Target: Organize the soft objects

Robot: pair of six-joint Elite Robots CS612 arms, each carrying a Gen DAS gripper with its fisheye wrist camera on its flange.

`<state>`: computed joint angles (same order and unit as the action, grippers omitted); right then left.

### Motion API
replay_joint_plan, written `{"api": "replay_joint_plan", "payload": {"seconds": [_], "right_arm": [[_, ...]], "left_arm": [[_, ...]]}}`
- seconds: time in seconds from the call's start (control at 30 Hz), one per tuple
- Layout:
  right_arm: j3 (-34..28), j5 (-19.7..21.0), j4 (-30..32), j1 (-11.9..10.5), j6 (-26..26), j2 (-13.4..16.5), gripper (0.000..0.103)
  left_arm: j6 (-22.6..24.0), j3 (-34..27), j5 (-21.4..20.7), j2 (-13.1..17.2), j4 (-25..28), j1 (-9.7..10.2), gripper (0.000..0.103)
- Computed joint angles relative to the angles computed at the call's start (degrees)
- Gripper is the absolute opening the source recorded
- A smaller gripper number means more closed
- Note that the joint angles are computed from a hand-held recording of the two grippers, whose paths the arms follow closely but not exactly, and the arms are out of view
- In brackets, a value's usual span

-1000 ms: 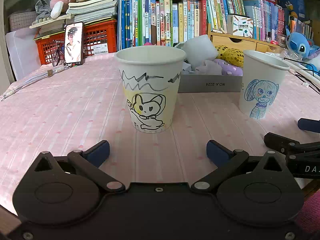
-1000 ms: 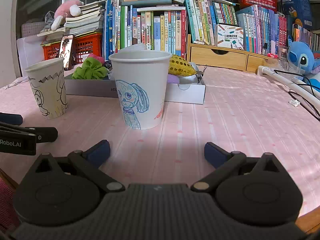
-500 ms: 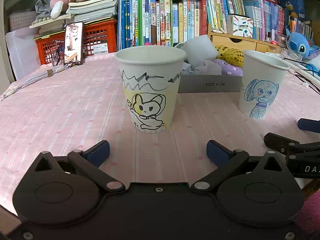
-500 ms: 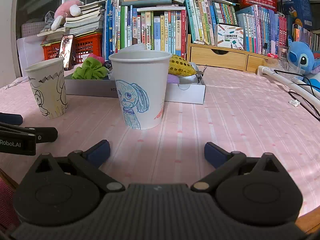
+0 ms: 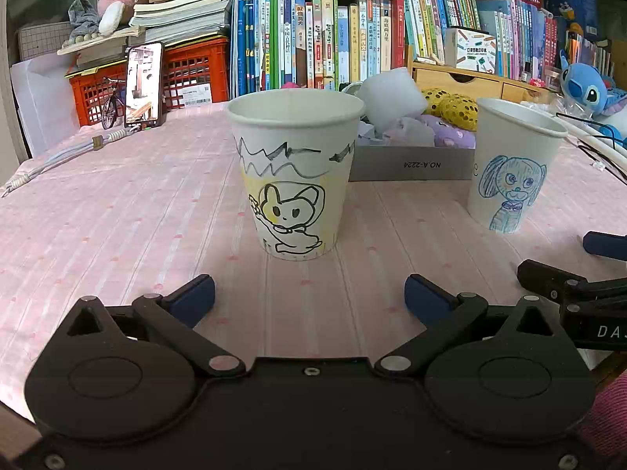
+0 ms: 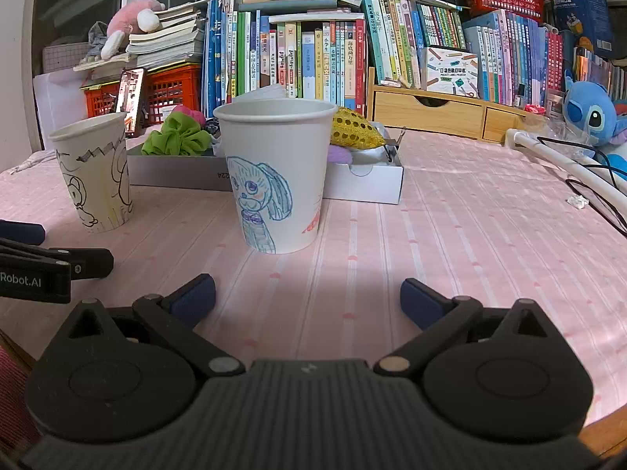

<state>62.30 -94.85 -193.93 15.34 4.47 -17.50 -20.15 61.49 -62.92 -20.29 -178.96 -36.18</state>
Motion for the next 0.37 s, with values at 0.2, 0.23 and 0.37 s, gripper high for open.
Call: {"api": "replay_joint_plan", "payload": {"seconds": [0.2, 0.23, 0.37], "right_arm": [[0.0, 0.0, 0.0, 0.0, 0.0, 0.0, 0.103], [0.0, 0.0, 0.0, 0.0, 0.0, 0.0, 0.103], [0.0, 0.0, 0.0, 0.0, 0.0, 0.0, 0.103]], "left_arm": [[0.0, 0.0, 0.0, 0.0, 0.0, -0.02, 0.103], [0.0, 0.0, 0.0, 0.0, 0.0, -0.03, 0.103], [0.2, -0.1, -0.2, 0.1, -0.2, 0.06, 0.103]]}}
